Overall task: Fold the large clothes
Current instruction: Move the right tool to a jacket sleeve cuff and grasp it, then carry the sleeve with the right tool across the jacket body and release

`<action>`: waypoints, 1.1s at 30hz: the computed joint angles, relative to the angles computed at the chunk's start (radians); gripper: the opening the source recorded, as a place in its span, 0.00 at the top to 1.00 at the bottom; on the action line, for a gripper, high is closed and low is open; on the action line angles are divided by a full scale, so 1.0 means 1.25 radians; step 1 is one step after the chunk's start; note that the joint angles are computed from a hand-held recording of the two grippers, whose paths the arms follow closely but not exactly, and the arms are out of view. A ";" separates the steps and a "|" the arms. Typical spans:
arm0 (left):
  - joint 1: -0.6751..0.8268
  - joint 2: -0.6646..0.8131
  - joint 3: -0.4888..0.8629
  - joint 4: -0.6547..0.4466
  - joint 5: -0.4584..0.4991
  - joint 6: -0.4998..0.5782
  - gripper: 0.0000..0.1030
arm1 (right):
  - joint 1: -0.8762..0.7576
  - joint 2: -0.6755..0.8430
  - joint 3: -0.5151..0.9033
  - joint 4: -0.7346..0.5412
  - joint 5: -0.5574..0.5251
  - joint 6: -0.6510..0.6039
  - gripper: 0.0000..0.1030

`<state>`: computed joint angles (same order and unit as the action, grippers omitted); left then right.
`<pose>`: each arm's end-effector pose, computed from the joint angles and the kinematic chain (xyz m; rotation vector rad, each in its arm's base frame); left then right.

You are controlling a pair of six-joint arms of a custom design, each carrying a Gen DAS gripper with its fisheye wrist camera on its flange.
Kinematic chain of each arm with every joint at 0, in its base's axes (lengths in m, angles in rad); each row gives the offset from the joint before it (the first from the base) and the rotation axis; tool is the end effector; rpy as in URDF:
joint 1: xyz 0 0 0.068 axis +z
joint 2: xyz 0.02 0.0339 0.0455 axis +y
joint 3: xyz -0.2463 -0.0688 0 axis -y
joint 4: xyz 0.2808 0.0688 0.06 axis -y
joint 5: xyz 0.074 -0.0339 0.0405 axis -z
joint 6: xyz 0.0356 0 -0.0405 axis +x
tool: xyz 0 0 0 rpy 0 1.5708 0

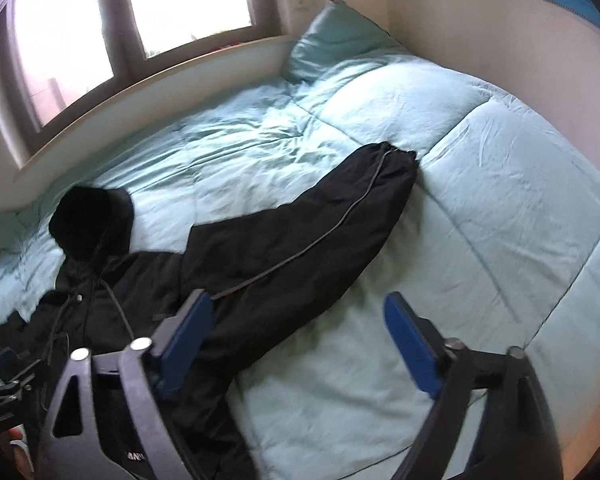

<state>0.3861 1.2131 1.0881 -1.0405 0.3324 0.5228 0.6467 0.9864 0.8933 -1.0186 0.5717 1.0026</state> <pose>0.2474 0.0880 0.2698 0.2702 2.6186 -0.1592 0.1835 0.1144 0.2594 0.5920 2.3526 -0.0676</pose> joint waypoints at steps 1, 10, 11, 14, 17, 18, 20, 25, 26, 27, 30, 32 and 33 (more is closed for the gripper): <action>-0.032 0.038 0.046 -0.028 -0.003 -0.033 0.00 | -0.040 -0.006 0.011 -0.006 -0.017 -0.031 0.21; -0.297 0.333 0.223 0.037 -0.035 -0.206 0.00 | -0.562 0.204 0.070 0.229 -0.334 -0.401 0.21; -0.318 0.363 0.233 0.055 -0.043 -0.208 0.00 | -0.595 0.257 0.086 0.261 -0.353 -0.419 0.21; -0.373 0.483 0.294 0.093 -0.051 -0.211 0.00 | -0.672 0.399 0.141 0.341 -0.395 -0.449 0.24; -0.412 0.599 0.367 0.118 -0.053 -0.211 0.01 | -0.724 0.531 0.210 0.385 -0.414 -0.458 0.24; -0.420 0.630 0.389 0.123 -0.052 -0.214 0.05 | -0.736 0.571 0.236 0.390 -0.414 -0.460 0.24; -0.430 0.672 0.418 0.127 -0.041 -0.216 0.08 | -0.761 0.634 0.269 0.406 -0.434 -0.459 0.24; -0.438 0.728 0.439 0.148 -0.027 -0.227 0.08 | -0.763 0.746 0.350 0.402 -0.456 -0.496 0.16; -0.440 0.730 0.435 0.156 -0.032 -0.227 0.08 | -0.755 0.745 0.348 0.406 -0.452 -0.505 0.17; -0.441 0.732 0.434 0.159 -0.033 -0.226 0.08 | -0.743 0.731 0.333 0.416 -0.454 -0.515 0.21; -0.439 0.721 0.420 0.168 -0.027 -0.229 0.08 | -0.724 0.659 0.270 0.434 -0.457 -0.524 0.65; -0.440 0.714 0.415 0.167 -0.027 -0.228 0.09 | -0.730 0.576 0.202 0.470 -0.512 -0.508 0.75; -0.441 0.705 0.410 0.166 -0.024 -0.229 0.11 | -0.729 0.543 0.183 0.474 -0.511 -0.509 0.77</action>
